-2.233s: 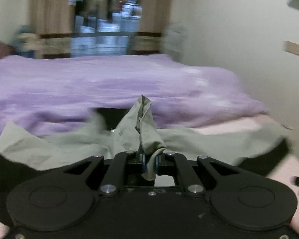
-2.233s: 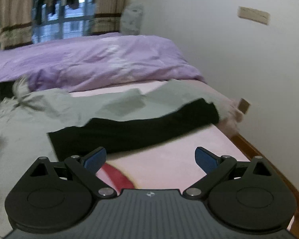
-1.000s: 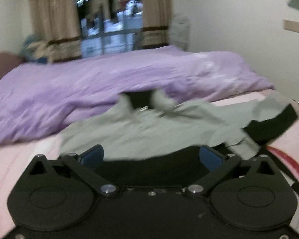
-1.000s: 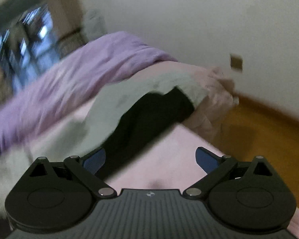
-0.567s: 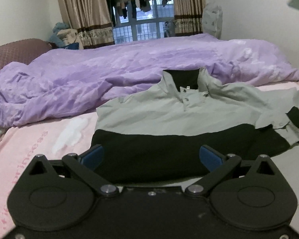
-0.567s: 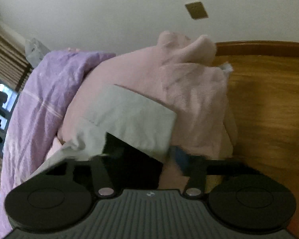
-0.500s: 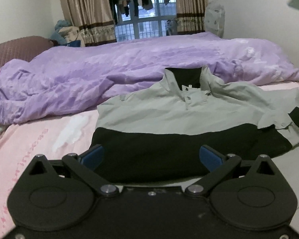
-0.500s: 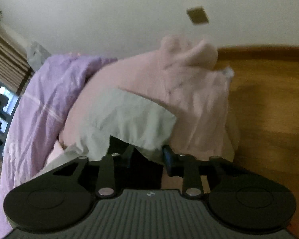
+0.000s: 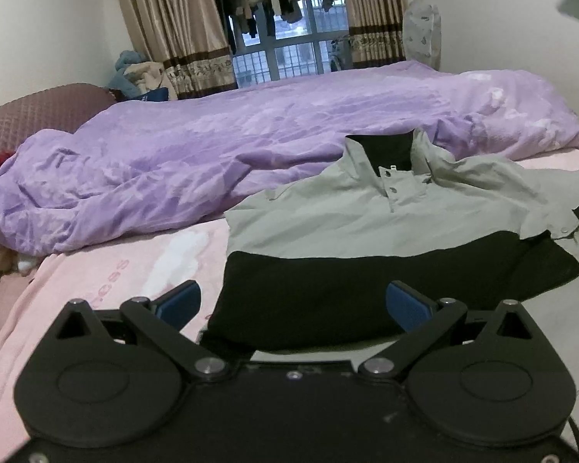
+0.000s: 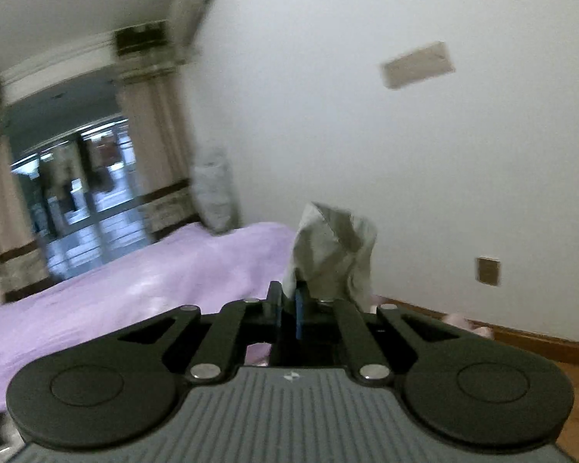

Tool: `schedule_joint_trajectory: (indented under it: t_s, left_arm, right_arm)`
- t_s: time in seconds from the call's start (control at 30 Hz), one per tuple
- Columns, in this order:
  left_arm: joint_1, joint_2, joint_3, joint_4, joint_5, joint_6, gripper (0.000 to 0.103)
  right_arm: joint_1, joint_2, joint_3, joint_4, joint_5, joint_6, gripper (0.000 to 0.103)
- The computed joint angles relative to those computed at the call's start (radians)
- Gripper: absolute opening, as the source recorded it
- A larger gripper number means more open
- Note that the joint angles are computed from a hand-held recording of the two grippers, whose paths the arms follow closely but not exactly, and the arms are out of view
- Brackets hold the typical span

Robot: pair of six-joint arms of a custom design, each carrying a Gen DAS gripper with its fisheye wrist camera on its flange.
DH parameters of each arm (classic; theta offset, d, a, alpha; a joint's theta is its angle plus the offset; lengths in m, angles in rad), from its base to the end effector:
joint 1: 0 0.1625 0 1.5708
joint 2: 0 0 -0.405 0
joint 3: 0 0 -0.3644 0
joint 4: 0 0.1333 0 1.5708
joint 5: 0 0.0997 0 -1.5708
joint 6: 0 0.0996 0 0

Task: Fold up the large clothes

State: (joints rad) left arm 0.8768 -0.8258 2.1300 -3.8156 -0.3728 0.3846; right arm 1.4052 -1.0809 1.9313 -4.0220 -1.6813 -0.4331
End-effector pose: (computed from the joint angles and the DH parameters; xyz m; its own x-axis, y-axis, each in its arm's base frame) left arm -0.1196 -0.4971 0.1679 -0.5642 -0.1502 -0.8118 0.6350 0.5495 -0.5430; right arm 0.0338 -0.5399 0.3486 -0.8712 0.2598 0.4165 -0.4083 0.0875 -0.9086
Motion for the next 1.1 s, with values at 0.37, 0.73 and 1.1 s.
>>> schedule_joint_trajectory:
  t_s: [0.37,0.73,1.1]
  left_arm:
    - [0.051,-0.072,0.056,0.036,-0.103,-0.048,0.103]
    - [0.109,-0.078,0.048,0.030,-0.071,-0.067,0.103]
    - [0.127,-0.088,0.032,0.005,-0.043,-0.045,0.103]
  right_arm:
    - [0.215,0.159,0.161,-0.028,-0.167,-0.080,0.007]
    - [0.325,0.377,0.091,0.014,-0.228,0.064,0.007]
    - [0.446,0.541,-0.021,0.131,-0.145,0.092,0.008]
